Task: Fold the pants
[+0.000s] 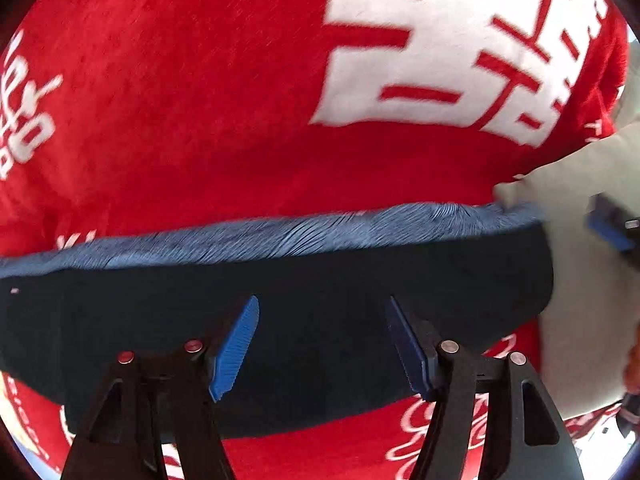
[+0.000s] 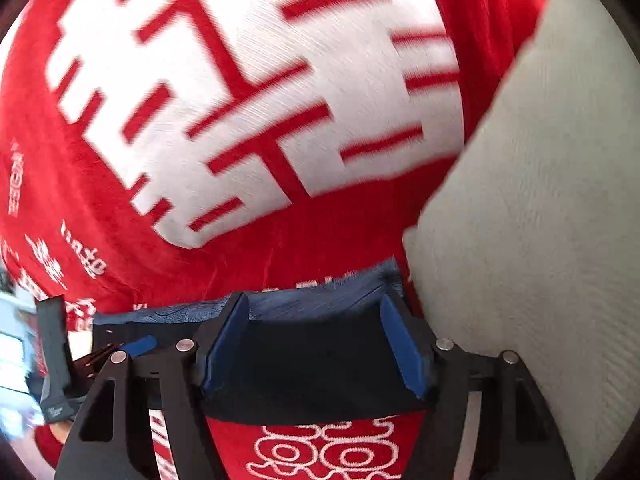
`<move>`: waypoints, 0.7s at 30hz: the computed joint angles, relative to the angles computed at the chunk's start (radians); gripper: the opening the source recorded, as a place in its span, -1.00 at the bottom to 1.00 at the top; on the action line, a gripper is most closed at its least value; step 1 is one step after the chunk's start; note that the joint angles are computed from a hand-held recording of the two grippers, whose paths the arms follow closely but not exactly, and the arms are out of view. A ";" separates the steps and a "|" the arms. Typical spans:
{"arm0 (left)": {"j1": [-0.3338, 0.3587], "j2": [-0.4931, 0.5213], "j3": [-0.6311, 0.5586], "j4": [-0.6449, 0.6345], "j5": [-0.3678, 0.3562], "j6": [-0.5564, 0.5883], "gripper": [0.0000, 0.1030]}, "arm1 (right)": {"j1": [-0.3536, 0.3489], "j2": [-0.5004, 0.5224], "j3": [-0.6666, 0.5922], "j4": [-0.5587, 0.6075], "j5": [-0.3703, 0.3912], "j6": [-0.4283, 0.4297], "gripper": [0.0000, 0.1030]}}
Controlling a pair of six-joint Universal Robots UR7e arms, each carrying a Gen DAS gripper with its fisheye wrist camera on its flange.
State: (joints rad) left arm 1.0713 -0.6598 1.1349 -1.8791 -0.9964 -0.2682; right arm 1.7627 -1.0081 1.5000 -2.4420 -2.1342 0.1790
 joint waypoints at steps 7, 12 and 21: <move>0.013 -0.002 0.069 -0.023 0.100 -0.029 0.35 | -0.015 0.034 -0.016 0.130 0.030 0.017 -0.30; 0.034 0.022 0.073 -0.077 0.124 -0.058 0.35 | -0.045 0.117 -0.051 0.159 0.014 -0.002 -0.35; 0.075 0.121 -0.072 -0.131 0.213 -0.045 0.63 | -0.061 0.229 -0.151 0.157 -0.100 -0.014 -0.35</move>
